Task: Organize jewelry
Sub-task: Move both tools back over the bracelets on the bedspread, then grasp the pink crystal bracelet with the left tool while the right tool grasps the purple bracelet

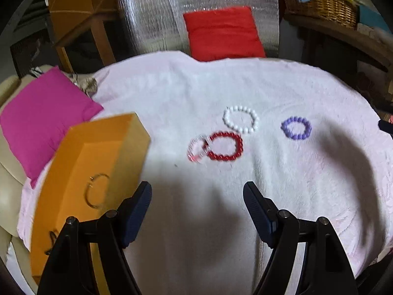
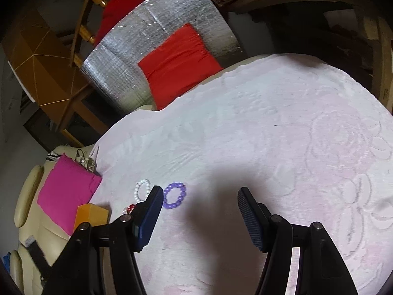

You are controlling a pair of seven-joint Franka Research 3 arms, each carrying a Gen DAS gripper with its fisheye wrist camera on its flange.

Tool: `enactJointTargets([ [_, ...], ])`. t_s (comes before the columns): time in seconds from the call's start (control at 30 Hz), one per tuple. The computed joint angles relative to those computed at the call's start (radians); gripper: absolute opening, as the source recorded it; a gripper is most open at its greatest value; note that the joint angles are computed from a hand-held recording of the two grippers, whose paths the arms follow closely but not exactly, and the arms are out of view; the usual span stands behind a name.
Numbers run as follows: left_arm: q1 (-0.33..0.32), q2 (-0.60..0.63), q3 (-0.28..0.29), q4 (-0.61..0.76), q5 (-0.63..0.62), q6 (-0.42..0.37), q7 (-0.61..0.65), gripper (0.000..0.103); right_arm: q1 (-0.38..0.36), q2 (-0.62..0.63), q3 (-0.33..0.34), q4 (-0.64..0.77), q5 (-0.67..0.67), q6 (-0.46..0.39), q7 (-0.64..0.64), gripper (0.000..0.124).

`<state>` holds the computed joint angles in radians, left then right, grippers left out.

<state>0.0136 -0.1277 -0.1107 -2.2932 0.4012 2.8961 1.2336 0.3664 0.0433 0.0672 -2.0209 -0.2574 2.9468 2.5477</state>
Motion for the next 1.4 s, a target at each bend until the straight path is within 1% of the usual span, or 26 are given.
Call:
enactJointTargets([
  [0.07,-0.002,0.019,-0.001,0.004,-0.010,0.002,-0.009,0.077,-0.003,-0.002,0.002,-0.005,0.025,-0.009,-0.023,0.067],
  [0.13,-0.010,0.045,0.005,0.015,-0.044,0.015,0.007,0.077,-0.005,-0.006,0.005,-0.010,0.044,-0.020,-0.044,0.067],
  [0.23,-0.008,0.086,0.007,0.053,-0.056,0.012,0.012,0.077,-0.004,0.007,0.009,0.007,0.061,-0.038,-0.070,0.067],
  [0.37,-0.006,0.135,0.013,0.102,-0.137,0.006,0.079,0.077,0.012,0.036,0.003,0.043,0.045,-0.055,-0.074,0.067],
  [0.43,-0.001,0.151,0.009,0.112,-0.217,0.017,0.142,0.077,0.027,0.068,-0.004,0.086,0.021,-0.084,-0.071,0.065],
  [0.47,0.003,0.159,0.005,0.117,-0.277,0.017,0.187,0.077,0.034,0.080,-0.010,0.100,0.015,-0.093,-0.071,0.064],
  [0.6,0.014,0.177,-0.015,0.127,-0.443,0.032,0.324,0.077,0.059,0.149,-0.019,0.184,0.038,-0.146,-0.114,0.051],
  [0.67,0.020,0.190,-0.030,0.139,-0.532,0.039,0.389,0.077,0.074,0.178,-0.031,0.220,0.043,-0.164,-0.124,0.049],
  [0.73,0.028,0.204,-0.044,0.156,-0.603,0.041,0.451,0.077,0.089,0.205,-0.041,0.253,0.045,-0.175,-0.130,0.047],
  [0.77,0.031,0.213,-0.052,0.166,-0.633,0.046,0.481,0.077,0.094,0.213,-0.045,0.264,0.049,-0.180,-0.136,0.044],
  [0.83,0.038,0.229,-0.062,0.185,-0.670,0.045,0.517,0.075,0.106,0.233,-0.054,0.290,0.053,-0.193,-0.141,0.043],
  [0.87,0.043,0.239,-0.067,0.199,-0.687,0.038,0.531,0.070,0.111,0.242,-0.058,0.302,0.054,-0.200,-0.143,0.043],
  [0.9,0.050,0.249,-0.072,0.213,-0.706,0.028,0.548,0.061,0.116,0.252,-0.062,0.314,0.055,-0.206,-0.145,0.043],
  [0.97,0.060,0.269,-0.082,0.241,-0.738,0.010,0.568,0.054,0.126,0.269,-0.071,0.337,0.053,-0.220,-0.145,0.043],
  [1.03,0.064,0.287,-0.083,0.262,-0.738,0.003,0.566,0.054,0.131,0.284,-0.075,0.356,0.056,-0.228,-0.149,0.043],
  [1.13,0.074,0.305,-0.092,0.286,-0.737,-0.008,0.574,0.045,0.137,0.306,-0.084,0.383,0.056,-0.232,-0.158,0.043],
  [1.17,0.077,0.312,-0.094,0.295,-0.736,-0.018,0.575,0.040,0.139,0.312,-0.087,0.390,0.056,-0.235,-0.160,0.043],
  [1.2,0.081,0.321,-0.098,0.308,-0.739,-0.027,0.580,0.032,0.139,0.319,-0.089,0.399,0.059,-0.238,-0.163,0.043],
  [1.23,0.086,0.326,-0.102,0.315,-0.744,-0.036,0.585,0.029,0.137,0.325,-0.089,0.405,0.065,-0.240,-0.169,0.043],
  [1.3,0.088,0.336,-0.104,0.330,-0.738,-0.054,0.588,0.019,0.138,0.336,-0.093,0.417,0.071,-0.239,-0.174,0.043],
  [1.37,0.101,0.339,-0.118,0.337,-0.764,-0.068,0.618,0.010,0.138,0.345,-0.097,0.427,0.075,-0.240,-0.179,0.043],
  [1.4,0.105,0.335,-0.123,0.335,-0.779,-0.071,0.630,0.010,0.137,0.351,-0.096,0.435,0.081,-0.243,-0.185,0.043],
])
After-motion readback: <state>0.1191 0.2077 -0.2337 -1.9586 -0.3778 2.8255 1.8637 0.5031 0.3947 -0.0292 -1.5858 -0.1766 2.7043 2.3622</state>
